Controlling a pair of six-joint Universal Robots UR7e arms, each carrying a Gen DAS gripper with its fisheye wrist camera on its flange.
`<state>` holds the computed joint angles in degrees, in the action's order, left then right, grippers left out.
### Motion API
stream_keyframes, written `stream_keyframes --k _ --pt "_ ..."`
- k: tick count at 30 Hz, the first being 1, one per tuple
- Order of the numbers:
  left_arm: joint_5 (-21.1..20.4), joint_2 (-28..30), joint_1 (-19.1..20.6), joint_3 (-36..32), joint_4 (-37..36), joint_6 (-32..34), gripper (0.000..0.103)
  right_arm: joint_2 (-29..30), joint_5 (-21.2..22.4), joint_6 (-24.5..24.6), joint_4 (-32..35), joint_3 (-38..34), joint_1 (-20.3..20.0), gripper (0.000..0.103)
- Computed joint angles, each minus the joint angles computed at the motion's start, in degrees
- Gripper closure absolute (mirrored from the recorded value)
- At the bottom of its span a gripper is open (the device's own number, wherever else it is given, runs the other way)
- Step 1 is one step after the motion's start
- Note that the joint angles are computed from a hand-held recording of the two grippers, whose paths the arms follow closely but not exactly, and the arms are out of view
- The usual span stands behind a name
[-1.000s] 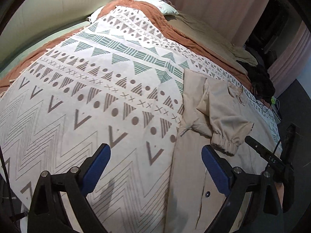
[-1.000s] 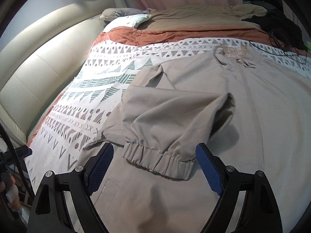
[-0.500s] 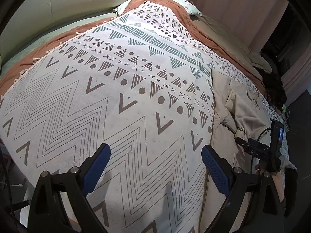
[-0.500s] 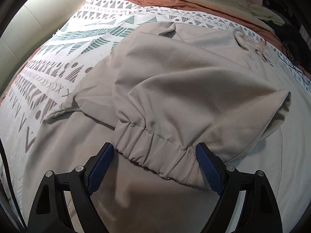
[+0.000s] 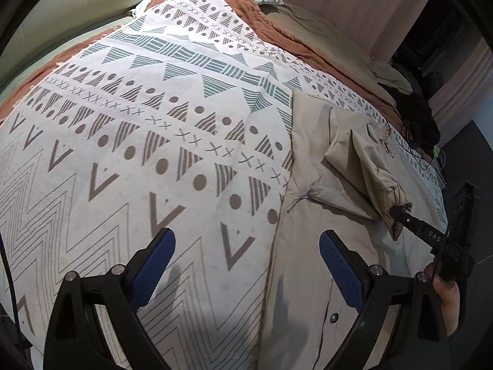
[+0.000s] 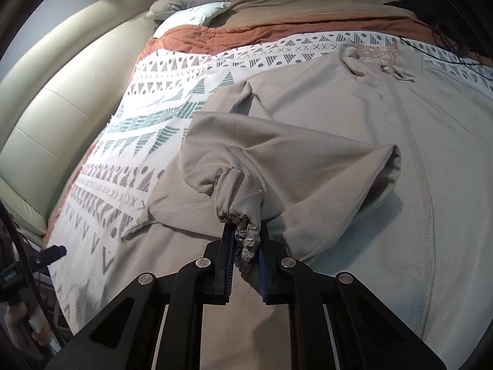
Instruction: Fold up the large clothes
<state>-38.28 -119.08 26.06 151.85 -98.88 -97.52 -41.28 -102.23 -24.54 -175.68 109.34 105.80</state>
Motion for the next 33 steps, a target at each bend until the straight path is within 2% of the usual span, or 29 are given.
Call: stream_keyframes --k 8,12,17,19,21,24,27,28,30,31,33 --pt "0.6 14.5 8.0 -1.8 -21.6 15.1 0.006 -9.6 14.4 3.5 2.0 4.7 -6.6 0.096" --pt "-0.1 21.9 12.0 -4.0 -27.1 21.0 0.006 -13.5 20.4 4.9 2.0 6.9 -10.9 0.096" --pt "-0.4 28.9 15.8 -6.7 -29.6 24.5 0.006 -16.2 24.6 7.8 -1.0 8.8 -15.3 0.097" --pt "0.0 30.8 16.8 -7.6 -29.6 25.4 0.01 -17.3 24.4 10.5 -4.1 9.9 -16.8 0.097" --pt "-0.3 32.5 18.1 -8.9 -28.6 25.8 0.021 -18.2 22.5 13.4 -7.6 11.2 -17.7 0.097" --pt "-0.4 33.7 19.6 -9.3 -29.8 26.6 0.022 -19.1 20.3 17.0 -10.2 11.9 -19.4 0.096" --pt "0.2 34.3 20.4 -9.7 -29.9 26.5 0.022 -19.4 15.5 18.5 -8.7 11.3 -20.1 0.092" --pt "0.4 34.2 20.5 -9.7 -29.7 26.4 0.022 -19.3 13.6 19.2 -9.0 11.2 -19.9 0.085" --pt "0.6 34.4 20.7 -10.0 -29.4 26.4 0.022 -19.4 11.1 19.3 -10.6 11.8 -20.1 0.04" --pt "0.7 34.4 20.7 -10.1 -29.2 26.3 0.022 -19.6 10.7 19.3 -10.9 12.0 -20.3 0.003" --pt "0.8 34.7 20.8 -10.3 -28.8 26.3 0.022 -19.9 10.7 19.6 -11.7 12.7 -20.6 0.0"
